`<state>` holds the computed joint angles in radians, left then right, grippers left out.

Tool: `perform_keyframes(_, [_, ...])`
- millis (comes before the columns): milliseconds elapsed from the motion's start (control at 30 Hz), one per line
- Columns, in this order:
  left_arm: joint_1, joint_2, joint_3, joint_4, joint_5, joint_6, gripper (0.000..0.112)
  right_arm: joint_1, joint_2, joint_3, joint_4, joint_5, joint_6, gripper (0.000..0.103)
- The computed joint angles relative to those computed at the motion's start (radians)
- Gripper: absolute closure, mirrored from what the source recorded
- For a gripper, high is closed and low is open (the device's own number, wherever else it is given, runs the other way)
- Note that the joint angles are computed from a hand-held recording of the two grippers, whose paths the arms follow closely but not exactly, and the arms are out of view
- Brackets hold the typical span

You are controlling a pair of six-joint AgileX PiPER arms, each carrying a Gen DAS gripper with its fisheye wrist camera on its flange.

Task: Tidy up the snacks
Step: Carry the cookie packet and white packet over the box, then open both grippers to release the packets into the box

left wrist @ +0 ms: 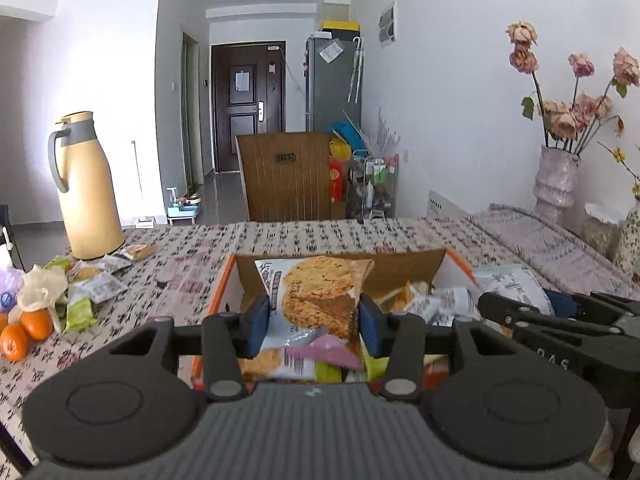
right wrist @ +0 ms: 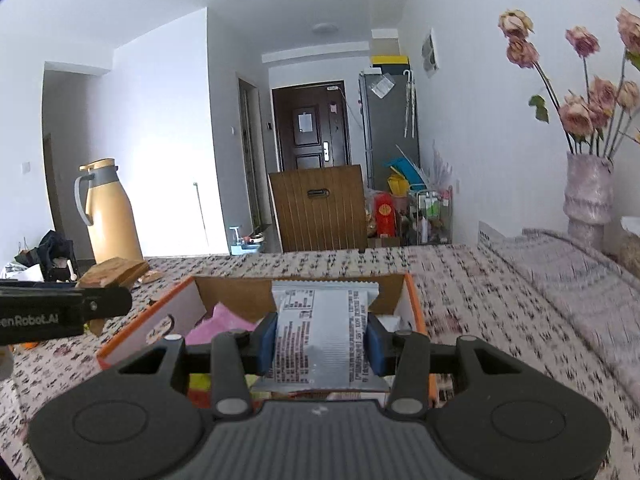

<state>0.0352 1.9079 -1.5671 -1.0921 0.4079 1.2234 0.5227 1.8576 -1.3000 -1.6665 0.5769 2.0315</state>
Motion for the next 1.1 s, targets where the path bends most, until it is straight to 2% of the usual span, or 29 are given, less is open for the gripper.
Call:
perform_keyframes(100, [-0.021, 0.048, -0.083, 0.083, -0.008, -0.095, 0.066, -0.028, 0.032, -0.061, 0.017, -0.022, -0.042, 0.06])
perform_keyframes(333, [-0.06, 0.193, -0.317, 0.378, 0.003, -0.413, 0.066, -0.094, 0.13, -0.232, 0.108, -0.072, -0.177, 0.06])
perform_keyframes(467, [-0.079, 0.303, -0.49, 0.564, 0.045, -0.624, 0.066, -0.115, 0.207, -0.344, 0.195, -0.082, -0.281, 0.06])
perform_keyframes(633, [-0.089, 0.42, -0.658, 0.671, 0.096, -0.744, 0.066, -0.136, 0.279, -0.407, 0.208, -0.091, -0.28, 0.06])
perform_keyframes(767, [-0.092, 0.475, -0.705, 0.681, 0.113, -0.752, 0.065, -0.148, 0.304, -0.397, 0.192, -0.109, -0.245, 0.06])
perform_keyframes(900, [-0.083, 0.521, -0.765, 0.674, 0.168, -0.755, 0.056, -0.151, 0.326, -0.416, 0.249, -0.124, -0.307, 0.058])
perform_keyframes(933, [-0.078, 0.521, -0.764, 0.656, 0.17, -0.743, 0.053, -0.152, 0.329, -0.42, 0.269, -0.12, -0.321, 0.055])
perform_keyframes(967, [-0.074, 0.51, -0.742, 0.634, 0.155, -0.727, 0.042, -0.154, 0.33, -0.424, 0.289, -0.116, -0.337, 0.05])
perform_keyframes(1000, [-0.072, 0.492, -0.707, 0.617, 0.126, -0.715, 0.027, -0.154, 0.328, -0.42, 0.29, -0.11, -0.33, 0.033])
perform_keyframes(1033, [-0.071, 0.471, -0.665, 0.6, 0.089, -0.703, 0.019, -0.156, 0.323, -0.413, 0.28, -0.106, -0.314, 0.016])
perform_keyframes(1067, [-0.07, 0.449, -0.623, 0.583, 0.052, -0.691, 0.009, -0.153, 0.318, -0.401, 0.251, -0.094, -0.28, 0.011])
perform_keyframes(1100, [-0.07, 0.431, -0.59, 0.576, 0.024, -0.687, 0.009, -0.15, 0.307, -0.381, 0.224, -0.088, -0.248, 0.006])
